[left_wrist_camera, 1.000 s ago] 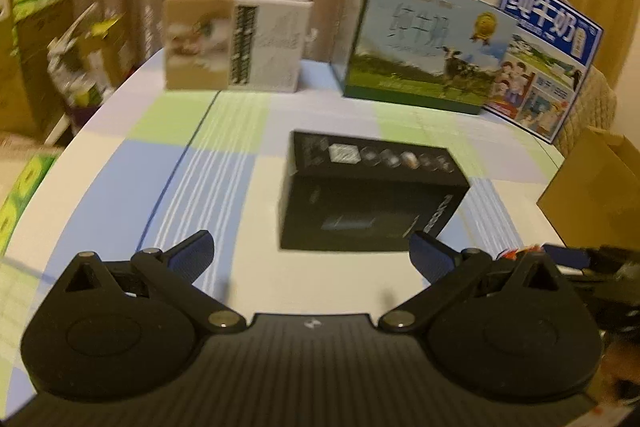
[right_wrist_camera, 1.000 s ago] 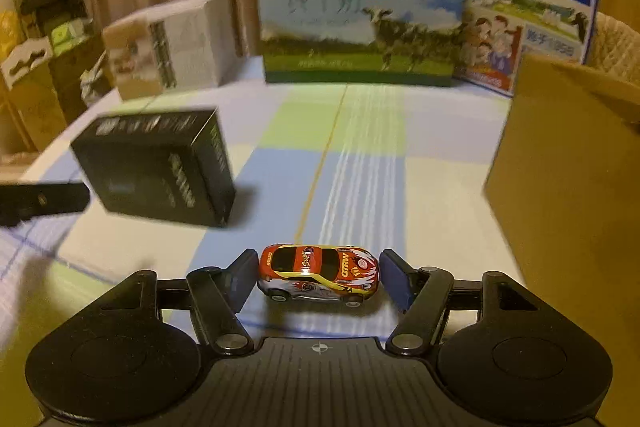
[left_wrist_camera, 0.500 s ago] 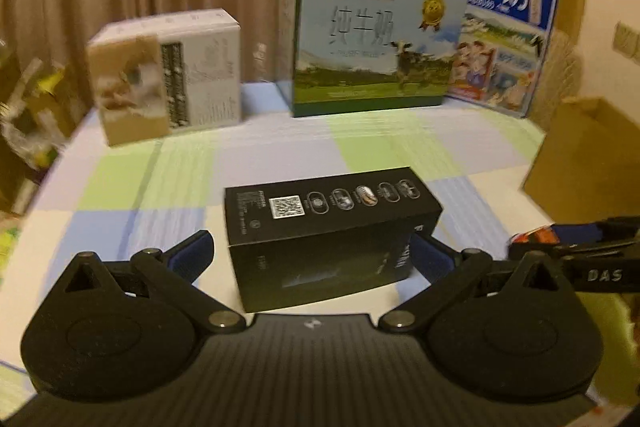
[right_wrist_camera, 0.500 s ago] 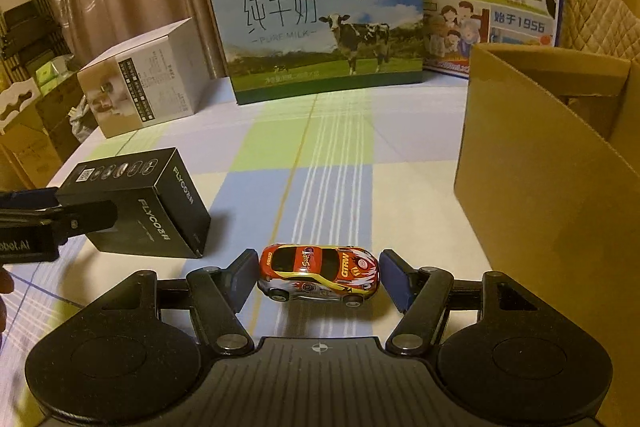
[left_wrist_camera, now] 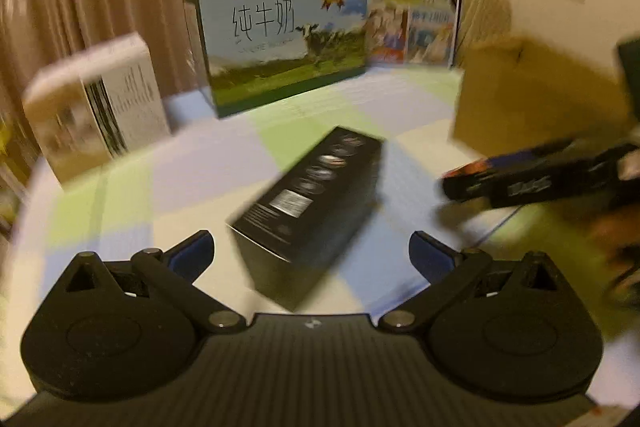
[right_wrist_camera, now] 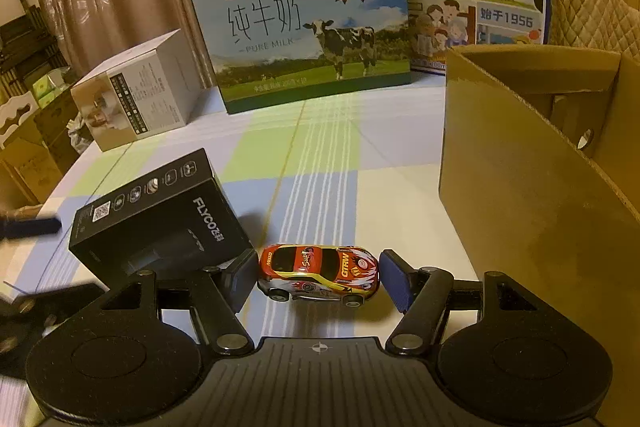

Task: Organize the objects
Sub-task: 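Grasp the black FLYCO box with the left tool while the right tool holds the car, then carry the black box and toy car with both tools over the cardboard box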

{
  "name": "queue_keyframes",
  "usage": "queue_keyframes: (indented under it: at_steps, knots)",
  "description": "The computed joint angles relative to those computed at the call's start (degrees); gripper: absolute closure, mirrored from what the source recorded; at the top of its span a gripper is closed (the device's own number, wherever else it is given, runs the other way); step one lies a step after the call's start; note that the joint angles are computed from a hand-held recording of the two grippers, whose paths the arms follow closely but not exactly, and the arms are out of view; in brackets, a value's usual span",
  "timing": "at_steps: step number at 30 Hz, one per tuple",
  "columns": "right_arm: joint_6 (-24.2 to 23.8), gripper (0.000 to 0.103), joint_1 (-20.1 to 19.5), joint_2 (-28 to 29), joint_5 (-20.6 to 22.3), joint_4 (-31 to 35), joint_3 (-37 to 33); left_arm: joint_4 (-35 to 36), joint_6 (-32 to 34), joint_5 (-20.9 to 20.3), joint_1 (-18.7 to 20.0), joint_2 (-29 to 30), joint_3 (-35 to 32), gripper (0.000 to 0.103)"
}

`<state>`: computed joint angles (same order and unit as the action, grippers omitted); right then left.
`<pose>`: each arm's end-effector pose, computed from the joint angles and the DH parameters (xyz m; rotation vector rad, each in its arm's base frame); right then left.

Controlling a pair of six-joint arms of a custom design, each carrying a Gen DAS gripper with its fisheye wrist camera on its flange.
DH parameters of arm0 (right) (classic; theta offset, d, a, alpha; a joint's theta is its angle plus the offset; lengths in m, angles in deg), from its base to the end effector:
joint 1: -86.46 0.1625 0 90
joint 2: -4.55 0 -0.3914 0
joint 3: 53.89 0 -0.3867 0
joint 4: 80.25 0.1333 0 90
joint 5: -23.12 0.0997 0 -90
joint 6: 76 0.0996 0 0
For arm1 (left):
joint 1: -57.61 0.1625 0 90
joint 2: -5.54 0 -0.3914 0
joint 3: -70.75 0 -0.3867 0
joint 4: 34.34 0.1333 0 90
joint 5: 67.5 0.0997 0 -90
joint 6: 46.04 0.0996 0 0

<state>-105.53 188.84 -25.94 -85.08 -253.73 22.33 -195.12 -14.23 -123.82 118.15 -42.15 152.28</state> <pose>0.2593 -0.7048 0.0704 0.8024 -2.4960 0.8225 -0.1871 -0.7145 0.2303 1.0281 2.2187 -0.7974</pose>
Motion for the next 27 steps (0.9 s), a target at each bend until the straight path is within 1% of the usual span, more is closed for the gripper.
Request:
queue_keyframes:
  at_steps: [1, 3, 4, 7, 9, 11, 12, 14, 15, 18, 21, 27]
  knots:
    - [0.1, 0.04, 0.0, 0.0, 0.0, 0.2, 0.0, 0.6, 1.9, 0.4, 0.0, 1.0, -1.6, 0.001]
    - [0.0, 0.04, 0.0, 0.1, 0.0, 0.4, -0.1, 4.0, 3.5, -0.1, 0.4, 2.8, -5.4, 0.005]
    - [0.1, 0.04, 0.0, 0.1, 0.0, 0.5, -0.2, 6.3, 3.9, 0.2, 0.4, 4.0, -7.6, 0.012]
    - [0.0, 0.04, 0.0, 0.1, -0.3, 0.7, -0.2, 15.7, 4.7, -0.1, 0.7, 7.3, -14.9, 0.016]
    - [-0.1, 0.04, 0.0, 0.1, -0.4, 0.8, -0.1, 23.6, 3.8, 0.2, 0.7, 9.4, -19.9, 0.023]
    - [0.1, 0.04, 0.0, 0.1, -0.5, 1.0, -0.1, 28.7, 3.4, 2.2, 0.5, 11.6, -23.8, 0.044]
    - [0.1, 0.04, 0.0, 0.1, -0.5, 1.2, -0.1, 30.3, 3.6, 3.3, 0.3, 12.5, -25.1, 0.049]
    - [0.1, 0.04, 0.0, -0.1, -0.4, 1.2, 0.2, 34.3, 2.7, 3.9, 0.1, 13.3, -27.1, 0.061]
    - [0.0, 0.04, 0.0, -0.3, -0.3, 1.3, 0.4, 35.3, 1.7, 4.0, -0.1, 13.1, -27.2, 0.065]
    - [-0.2, 0.04, 0.3, -1.0, 0.0, 1.7, 1.3, 35.6, -2.3, 5.7, -0.9, 10.8, -23.8, 0.065]
    - [-0.3, 0.04, 0.9, -2.3, 0.4, 1.7, 3.0, 36.4, -8.7, 6.1, -1.6, 7.5, -19.9, 0.065]
    - [0.1, 0.04, 2.7, -8.5, 1.1, 1.0, 10.5, 36.3, -19.2, 7.4, -4.9, 0.1, -11.6, 0.065]
